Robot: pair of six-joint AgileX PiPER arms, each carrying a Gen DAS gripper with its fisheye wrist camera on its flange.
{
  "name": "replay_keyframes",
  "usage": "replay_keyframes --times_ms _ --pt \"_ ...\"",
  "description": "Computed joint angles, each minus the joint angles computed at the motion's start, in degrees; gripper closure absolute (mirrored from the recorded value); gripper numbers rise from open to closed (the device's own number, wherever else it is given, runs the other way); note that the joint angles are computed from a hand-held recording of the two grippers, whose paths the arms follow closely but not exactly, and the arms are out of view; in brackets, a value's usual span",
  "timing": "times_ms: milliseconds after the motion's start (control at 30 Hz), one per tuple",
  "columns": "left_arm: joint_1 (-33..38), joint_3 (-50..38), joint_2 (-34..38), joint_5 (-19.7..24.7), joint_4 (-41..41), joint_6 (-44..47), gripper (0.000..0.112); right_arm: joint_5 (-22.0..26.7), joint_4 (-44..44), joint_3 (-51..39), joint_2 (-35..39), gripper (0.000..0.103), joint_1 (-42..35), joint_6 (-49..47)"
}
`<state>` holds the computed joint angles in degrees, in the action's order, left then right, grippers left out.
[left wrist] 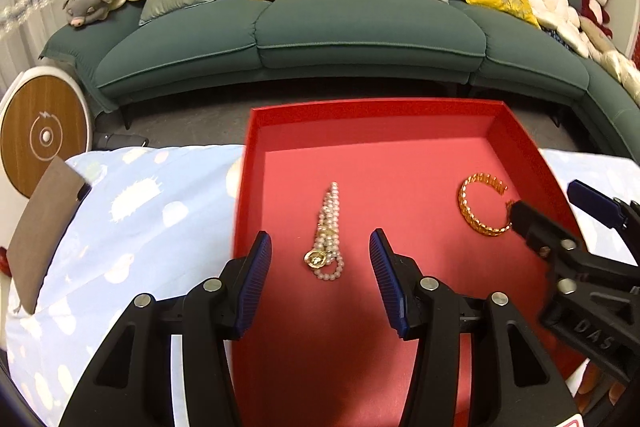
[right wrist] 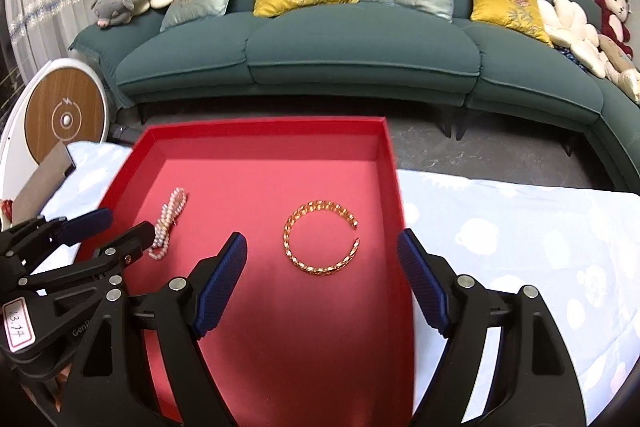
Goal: Organize jewelry
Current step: 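Withdraw both open tools from the box toward the remaining jewelry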
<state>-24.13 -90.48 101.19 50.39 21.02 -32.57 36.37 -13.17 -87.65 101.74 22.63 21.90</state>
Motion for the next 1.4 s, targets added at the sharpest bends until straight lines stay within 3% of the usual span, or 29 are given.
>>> replay_keyframes --times_ms 367,600,733,967,1333,1400 --pt "-3.0 13.3 -18.7 4.5 0.2 -3.6 0.056 6.0 -0.5 12.6 -22.1 0.024 2.3 0.9" --pt "-10.7 24.9 -29.7 9.0 1.1 -9.8 0.052 9.2 -4.5 26.5 -36.4 0.024 6.1 7.6" --pt "-15.8 30.6 -34.1 10.5 2.6 -16.9 0.052 9.8 -1.4 32.0 -41.0 0.025 7.8 7.8" --pt "-19.0 36.0 -32.8 7.1 3.1 -24.2 0.052 8.7 -1.6 38.4 -43.3 0.025 11.4 9.9" --pt "-16.3 33.8 -24.0 -0.6 4.2 -21.8 0.052 4.9 4.0 41.4 -41.5 0.025 5.7 2.5" --pt "-15.9 33.9 -23.4 -1.7 3.8 -21.3 0.057 4.4 4.5 41.4 -41.0 0.025 5.3 1.5"
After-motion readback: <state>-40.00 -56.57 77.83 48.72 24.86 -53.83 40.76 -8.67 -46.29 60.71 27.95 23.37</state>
